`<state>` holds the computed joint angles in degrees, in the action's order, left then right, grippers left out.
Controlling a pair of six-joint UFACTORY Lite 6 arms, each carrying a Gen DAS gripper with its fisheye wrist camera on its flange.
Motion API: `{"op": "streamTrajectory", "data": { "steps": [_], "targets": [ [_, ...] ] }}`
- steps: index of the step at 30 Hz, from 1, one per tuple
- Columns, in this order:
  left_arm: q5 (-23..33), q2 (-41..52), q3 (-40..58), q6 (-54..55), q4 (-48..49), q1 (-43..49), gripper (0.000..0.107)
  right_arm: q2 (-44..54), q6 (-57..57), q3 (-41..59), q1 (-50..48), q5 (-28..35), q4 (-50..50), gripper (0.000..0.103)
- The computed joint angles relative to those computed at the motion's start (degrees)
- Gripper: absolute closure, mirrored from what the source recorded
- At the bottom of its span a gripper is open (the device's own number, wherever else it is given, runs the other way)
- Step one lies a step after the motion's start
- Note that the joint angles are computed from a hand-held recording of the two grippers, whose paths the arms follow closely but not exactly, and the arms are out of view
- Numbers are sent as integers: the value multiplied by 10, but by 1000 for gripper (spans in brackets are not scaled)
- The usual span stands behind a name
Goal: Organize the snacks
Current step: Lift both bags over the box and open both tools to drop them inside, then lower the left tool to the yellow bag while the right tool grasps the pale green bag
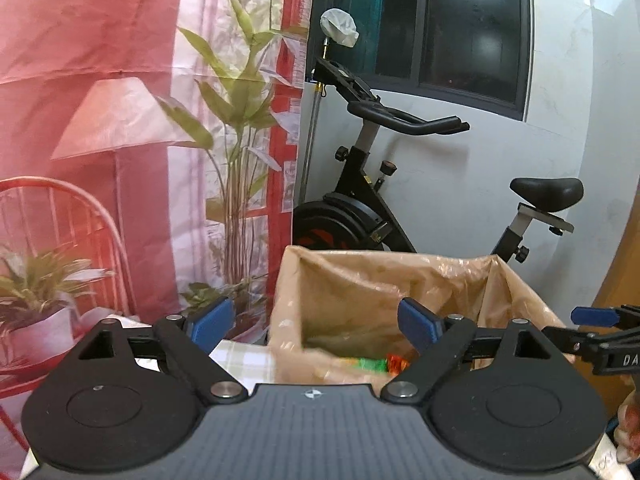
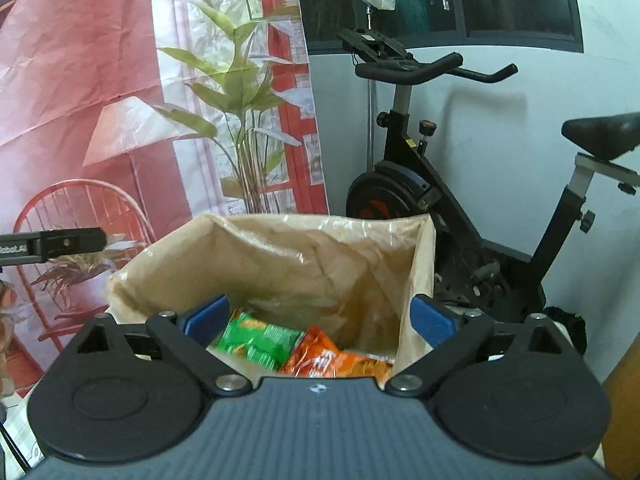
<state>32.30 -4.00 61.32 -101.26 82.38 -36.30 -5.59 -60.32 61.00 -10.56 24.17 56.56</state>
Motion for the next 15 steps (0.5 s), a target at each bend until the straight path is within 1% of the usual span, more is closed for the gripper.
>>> {"op": "streamTrajectory", "data": {
  "steps": [2,4,6,8,10,13,15],
  "targets": [
    [26,-36,-38,-4,0,-18,16,-35,-18,-36,-9,6,17,2],
    [63,-73,-80,-13,4,-44,16,-65,-43,-66,-24,27,43,0],
    [114,-109,-124,-25,6,-79,15,-100,-101,-104,-54,62,106,0],
    [164,-142,-165,-32,-1,-116,15,-132,-127,-139,-81,98,138,0],
    [199,-175,-205,-46,-11,-145,15,-163,-151,-175,-107,136,153,0],
    [206,-234,-265,-74,-27,-167,15,-226,-207,-246,-126,155,181,0],
    [194,-269,-303,-108,-34,-170,15,-258,-205,-283,-119,148,163,0]
  ]
}}
